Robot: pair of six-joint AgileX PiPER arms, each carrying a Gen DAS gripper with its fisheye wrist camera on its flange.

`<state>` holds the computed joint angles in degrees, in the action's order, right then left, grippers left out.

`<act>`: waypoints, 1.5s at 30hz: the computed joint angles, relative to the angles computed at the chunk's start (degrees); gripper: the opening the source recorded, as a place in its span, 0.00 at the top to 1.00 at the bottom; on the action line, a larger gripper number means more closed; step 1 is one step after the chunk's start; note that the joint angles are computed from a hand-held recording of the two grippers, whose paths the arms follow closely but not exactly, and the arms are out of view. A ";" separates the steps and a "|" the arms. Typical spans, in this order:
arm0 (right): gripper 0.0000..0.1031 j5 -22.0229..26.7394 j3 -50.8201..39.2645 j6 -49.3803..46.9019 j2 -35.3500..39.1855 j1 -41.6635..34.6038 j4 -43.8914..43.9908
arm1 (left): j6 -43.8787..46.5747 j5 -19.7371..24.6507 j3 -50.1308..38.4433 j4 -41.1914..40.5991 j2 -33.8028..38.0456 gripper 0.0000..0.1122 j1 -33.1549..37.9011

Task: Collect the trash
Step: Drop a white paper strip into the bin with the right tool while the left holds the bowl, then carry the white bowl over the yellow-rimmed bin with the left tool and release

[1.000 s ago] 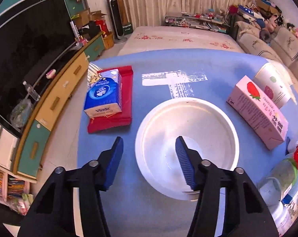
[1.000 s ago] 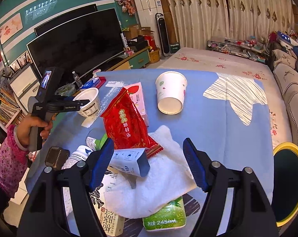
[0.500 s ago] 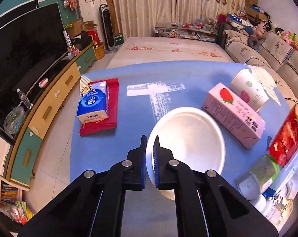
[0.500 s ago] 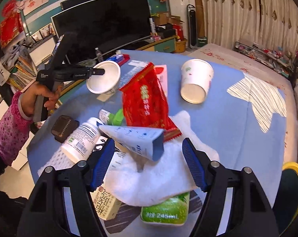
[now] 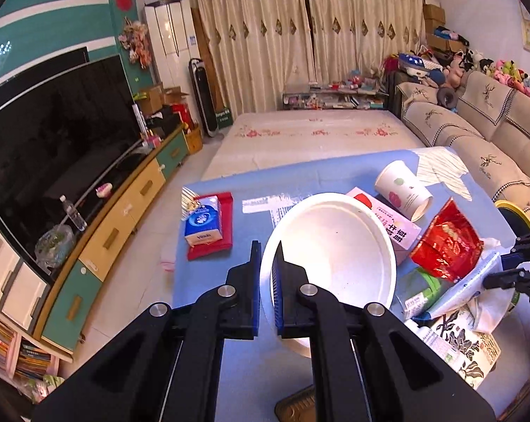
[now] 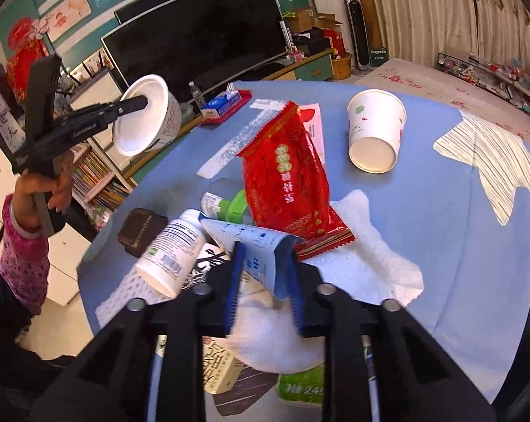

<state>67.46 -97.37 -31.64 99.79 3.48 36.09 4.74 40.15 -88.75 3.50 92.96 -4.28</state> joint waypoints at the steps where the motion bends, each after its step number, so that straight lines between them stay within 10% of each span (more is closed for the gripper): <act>1: 0.89 -0.44 1.05 -0.34 -1.11 -0.22 0.53 | -0.29 -0.11 0.74 0.52 -1.11 0.94 -0.23; 20: 0.94 -3.72 13.13 -2.23 -22.73 -21.58 1.65 | -11.29 1.49 11.99 9.46 -17.64 0.94 -13.44; 37: 0.84 -17.03 12.22 10.15 -0.47 -33.13 -21.07 | -28.00 6.77 5.08 21.24 -9.53 0.94 -31.99; 45: 0.68 -18.84 17.29 6.30 -4.54 -37.22 -15.45 | -28.03 8.23 -0.62 21.57 -4.82 0.94 -36.98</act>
